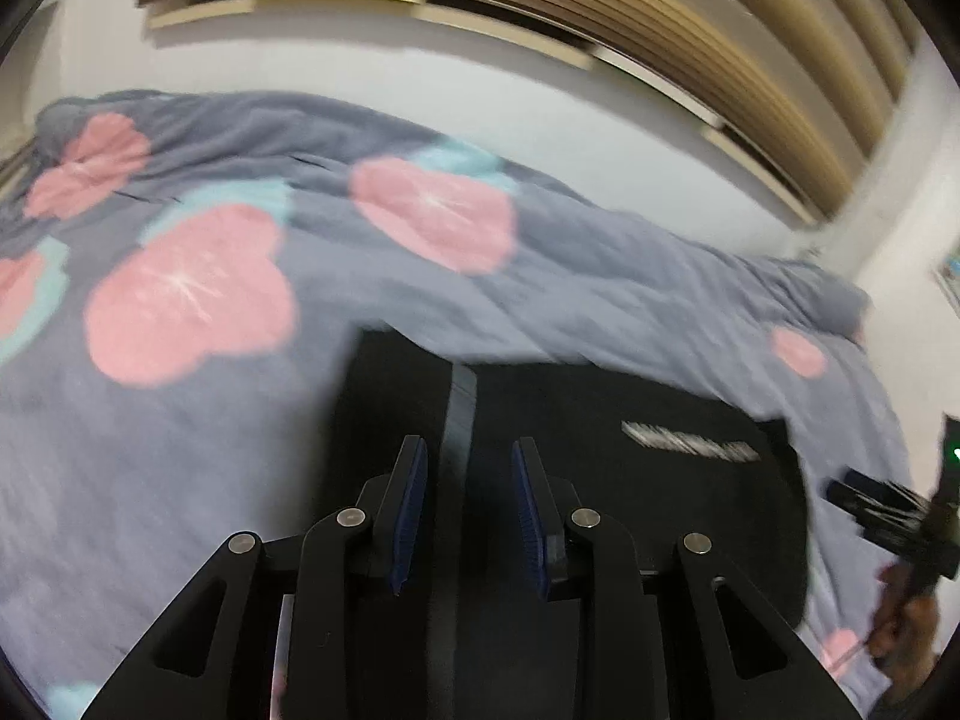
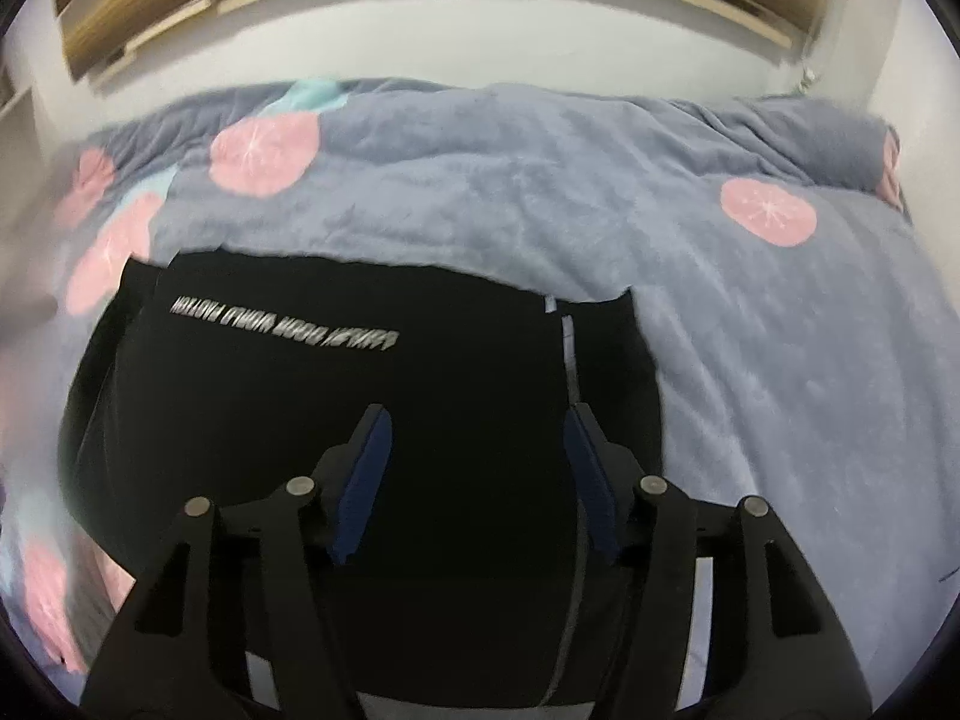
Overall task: Fold large clothes
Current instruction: 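Release the hem and press the folded jacket flat with both grippers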
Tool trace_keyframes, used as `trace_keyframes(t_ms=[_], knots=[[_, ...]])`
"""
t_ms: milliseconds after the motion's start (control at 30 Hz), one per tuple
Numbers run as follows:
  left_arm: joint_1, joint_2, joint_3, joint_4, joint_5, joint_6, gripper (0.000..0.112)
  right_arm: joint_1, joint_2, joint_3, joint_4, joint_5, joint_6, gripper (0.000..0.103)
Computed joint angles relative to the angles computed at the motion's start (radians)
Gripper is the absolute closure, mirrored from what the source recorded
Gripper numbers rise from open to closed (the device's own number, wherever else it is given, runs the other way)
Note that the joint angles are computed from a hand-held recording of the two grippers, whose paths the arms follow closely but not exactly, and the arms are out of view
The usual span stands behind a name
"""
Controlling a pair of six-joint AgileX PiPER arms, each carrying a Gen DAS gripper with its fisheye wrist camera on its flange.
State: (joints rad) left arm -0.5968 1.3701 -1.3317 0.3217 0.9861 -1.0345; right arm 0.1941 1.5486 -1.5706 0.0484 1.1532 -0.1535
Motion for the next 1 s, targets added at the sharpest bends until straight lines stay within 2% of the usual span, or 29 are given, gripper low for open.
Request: trace_keyframes(t_ms=[133, 200, 300, 467, 633, 733, 800, 867, 900, 967, 1000], knots=[[-0.191, 0.081, -0.029, 0.074, 0.013, -0.138, 0.082, 0.055, 0.001, 0.042, 0.011, -0.004, 0.054, 0.043], [-0.232, 0.131, -0.048, 0.075, 0.003, -0.157, 0.082, 0.065, -0.004, 0.058, 0.023, -0.004, 0.064, 0.043], [-0.235, 0.18, -0.036, 0.021, -0.057, -0.157, 0.082, 0.089, -0.007, 0.075, 0.011, -0.016, 0.079, 0.043], [-0.239, 0.22, -0.032, 0.034, -0.075, -0.152, 0.082, 0.096, 0.009, 0.089, -0.001, -0.027, 0.089, 0.041], [-0.2, 0.258, -0.021, -0.024, -0.104, -0.091, 0.082, 0.082, 0.047, 0.109, 0.02, -0.034, 0.084, 0.039], [-0.203, 0.298, -0.03, -0.018, -0.103, -0.096, 0.082, 0.085, 0.087, 0.161, 0.002, -0.065, 0.099, 0.028], [-0.185, 0.306, -0.009, -0.035, -0.137, -0.106, 0.083, 0.091, 0.099, 0.208, -0.028, -0.114, 0.12, 0.014], [-0.171, 0.313, 0.016, -0.046, -0.177, -0.113, 0.083, 0.081, 0.107, 0.255, -0.03, -0.173, 0.124, 0.008], [-0.163, 0.316, 0.023, -0.054, -0.19, -0.111, 0.083, 0.07, 0.113, 0.264, -0.018, -0.185, 0.121, 0.006], [-0.154, 0.316, 0.008, -0.077, -0.177, -0.095, 0.083, 0.061, 0.123, 0.233, -0.002, -0.149, 0.107, 0.007], [-0.152, 0.312, -0.008, -0.089, -0.159, -0.076, 0.082, 0.05, 0.125, 0.197, 0.021, -0.108, 0.084, 0.012]])
